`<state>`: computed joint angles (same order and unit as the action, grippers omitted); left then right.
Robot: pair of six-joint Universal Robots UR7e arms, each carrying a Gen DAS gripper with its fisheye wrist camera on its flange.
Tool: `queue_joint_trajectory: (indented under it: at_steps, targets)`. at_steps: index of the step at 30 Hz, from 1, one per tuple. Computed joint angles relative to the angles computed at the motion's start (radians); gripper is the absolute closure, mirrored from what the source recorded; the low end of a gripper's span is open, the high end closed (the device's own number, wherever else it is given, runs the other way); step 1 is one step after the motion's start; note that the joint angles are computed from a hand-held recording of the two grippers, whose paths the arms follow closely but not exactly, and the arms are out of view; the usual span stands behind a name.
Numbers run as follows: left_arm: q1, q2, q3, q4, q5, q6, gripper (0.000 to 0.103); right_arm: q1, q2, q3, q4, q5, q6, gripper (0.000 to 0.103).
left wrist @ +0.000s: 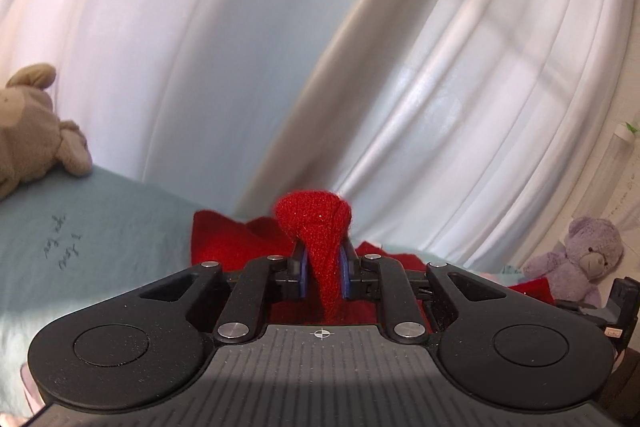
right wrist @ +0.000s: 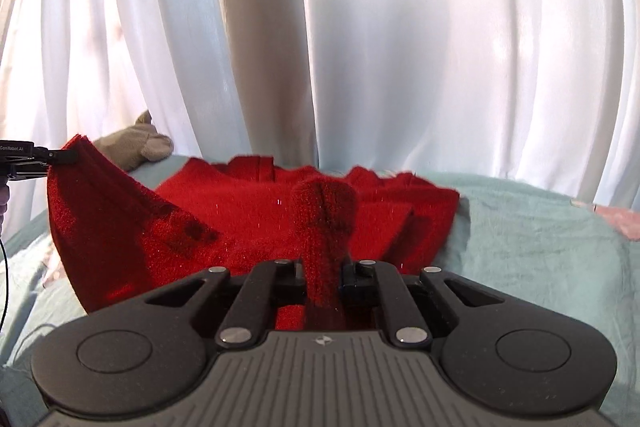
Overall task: Fold small clothes
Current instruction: 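Lift the hem with both tools and fold it toward the collar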
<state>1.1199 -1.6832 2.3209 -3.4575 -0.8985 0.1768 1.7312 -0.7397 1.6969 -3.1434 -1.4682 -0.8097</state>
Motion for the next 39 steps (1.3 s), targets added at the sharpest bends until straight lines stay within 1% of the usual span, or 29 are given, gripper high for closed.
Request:
queue_joint_trajectory:
  at_steps: [2,4,8,12,14,15,16,17,18,19,20,21,22,23,24,25,26,29,32,35,39]
  targets:
    - [0.011,0.043,-0.048,-0.023,0.009,0.058,0.086,0.011,0.026,-0.033,-0.041,-0.006,-0.005,0.094]
    - [0.030,0.099,-0.102,-0.034,0.034,0.111,0.086,0.022,0.070,-0.083,-0.074,-0.037,-0.010,0.094]
    - [0.113,0.234,-0.218,-0.057,0.057,0.154,0.086,0.040,0.178,-0.213,-0.087,-0.125,-0.003,0.094]
    - [0.191,0.349,-0.310,-0.031,0.096,0.091,0.085,0.054,0.292,-0.360,-0.062,-0.227,0.022,0.094]
    - [0.225,0.388,-0.343,0.026,0.119,0.037,0.085,0.058,0.335,-0.417,-0.038,-0.267,0.033,0.094]
    - [0.240,0.390,-0.351,0.068,0.106,0.007,0.081,0.059,0.351,-0.442,-0.009,-0.281,0.034,0.094]
    - [0.256,0.388,-0.359,0.130,0.088,-0.039,0.073,0.060,0.360,-0.463,0.028,-0.298,0.040,0.093]
    - [0.260,0.386,-0.358,0.150,0.083,-0.061,0.070,0.060,0.363,-0.476,0.067,-0.311,0.055,0.090]
    - [0.263,0.389,-0.350,0.131,0.074,-0.049,0.063,0.058,0.363,-0.483,0.088,-0.311,0.069,0.088]
    - [0.261,0.393,-0.345,0.117,0.076,-0.024,0.059,0.056,0.359,-0.479,0.097,-0.298,0.079,0.086]
    - [0.256,0.399,-0.349,0.122,0.092,-0.004,0.060,0.053,0.350,-0.469,0.111,-0.281,0.081,0.081]
    - [0.251,0.403,-0.353,0.128,0.109,0.008,0.061,0.051,0.347,-0.468,0.118,-0.271,0.079,0.081]
    - [0.244,0.411,-0.357,0.132,0.133,0.012,0.071,0.050,0.348,-0.470,0.122,-0.270,0.070,0.081]
    - [0.238,0.414,-0.360,0.138,0.147,0.008,0.079,0.051,0.349,-0.469,0.124,-0.279,0.057,0.081]
    - [0.237,0.410,-0.360,0.149,0.141,0.002,0.084,0.054,0.352,-0.467,0.112,-0.289,0.045,0.082]
    - [0.224,0.413,-0.361,0.149,0.163,0.000,0.085,0.055,0.356,-0.466,0.107,-0.290,0.032,0.087]
    - [0.214,0.417,-0.363,0.148,0.182,0.013,0.086,0.056,0.356,-0.463,0.101,-0.290,0.019,0.094]
    - [0.183,0.421,-0.363,0.117,0.222,0.078,0.086,0.063,0.355,-0.445,0.036,-0.304,-0.023,0.095]
    - [0.158,0.414,-0.372,0.095,0.234,0.107,0.086,0.072,0.353,-0.432,-0.031,-0.299,-0.057,0.096]
    - [0.154,0.432,-0.406,0.058,0.235,0.156,0.086,0.084,0.370,-0.446,-0.087,-0.302,-0.087,0.096]
    - [0.167,0.501,-0.477,-0.011,0.265,0.247,0.086,0.094,0.425,-0.510,-0.143,-0.342,-0.132,0.096]
